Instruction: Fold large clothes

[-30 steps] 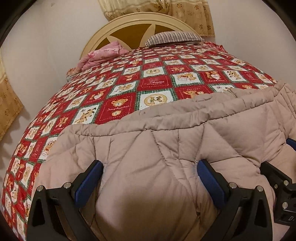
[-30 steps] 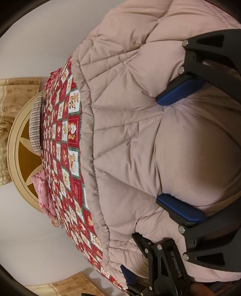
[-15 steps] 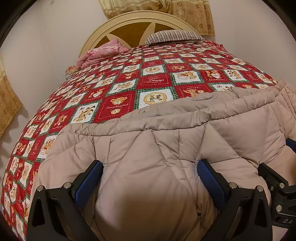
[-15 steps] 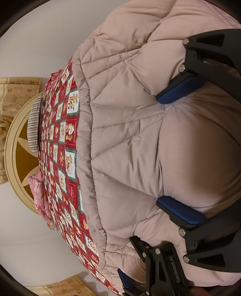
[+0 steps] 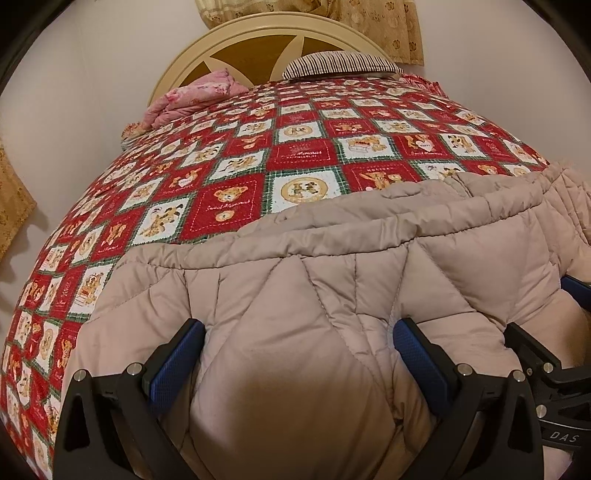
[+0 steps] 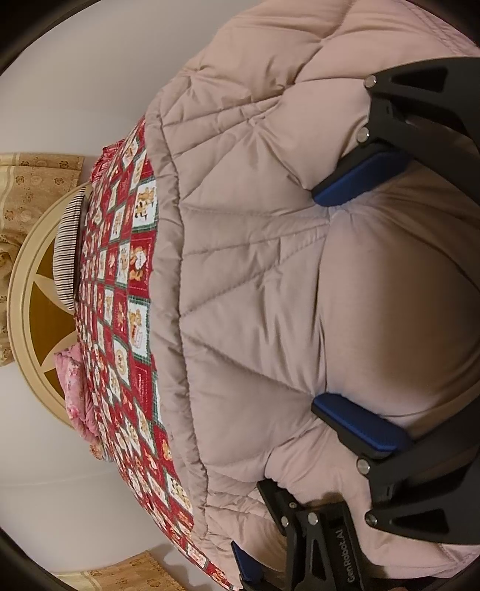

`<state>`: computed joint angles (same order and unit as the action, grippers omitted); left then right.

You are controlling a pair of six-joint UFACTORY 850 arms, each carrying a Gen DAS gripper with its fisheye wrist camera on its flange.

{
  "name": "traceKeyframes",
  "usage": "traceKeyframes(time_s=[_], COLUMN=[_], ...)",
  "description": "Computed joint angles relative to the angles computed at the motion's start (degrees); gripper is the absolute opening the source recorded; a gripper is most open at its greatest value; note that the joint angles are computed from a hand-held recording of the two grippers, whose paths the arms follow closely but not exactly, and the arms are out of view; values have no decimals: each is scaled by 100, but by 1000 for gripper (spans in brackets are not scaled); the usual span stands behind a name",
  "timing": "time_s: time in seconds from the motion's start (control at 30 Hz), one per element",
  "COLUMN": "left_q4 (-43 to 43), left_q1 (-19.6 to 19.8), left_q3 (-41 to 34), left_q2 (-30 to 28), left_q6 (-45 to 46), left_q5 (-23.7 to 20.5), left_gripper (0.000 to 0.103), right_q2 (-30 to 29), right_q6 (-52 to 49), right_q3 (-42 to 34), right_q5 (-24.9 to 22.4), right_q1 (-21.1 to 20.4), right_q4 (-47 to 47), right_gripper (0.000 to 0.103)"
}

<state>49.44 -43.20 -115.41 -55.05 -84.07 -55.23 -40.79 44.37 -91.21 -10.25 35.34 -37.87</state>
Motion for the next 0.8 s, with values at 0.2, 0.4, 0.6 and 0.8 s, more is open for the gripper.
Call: traceKeyframes(time_s=[0.2, 0.4, 0.6, 0.8], left_q4=[-266, 799, 1380, 3193], left_q1=[-5, -573, -1229, -1569], left_q3=[589, 2478, 4729, 5849], left_q2=[536, 2009, 3521, 3894], left_q6=[-117, -1775, -4195, -7485], left_q5=[257, -43, 638, 1640], left_gripper=[102, 102, 102, 102], right_q2=[-27, -24, -35, -8], right_q6=[58, 84, 84, 421], right_q3=[-39, -30, -46, -10], right_q5=[-50, -43, -33, -15], right_q1=[15, 14, 9, 26], right_q4=[-80, -110, -111, -455], right_gripper=[103, 103, 103, 103])
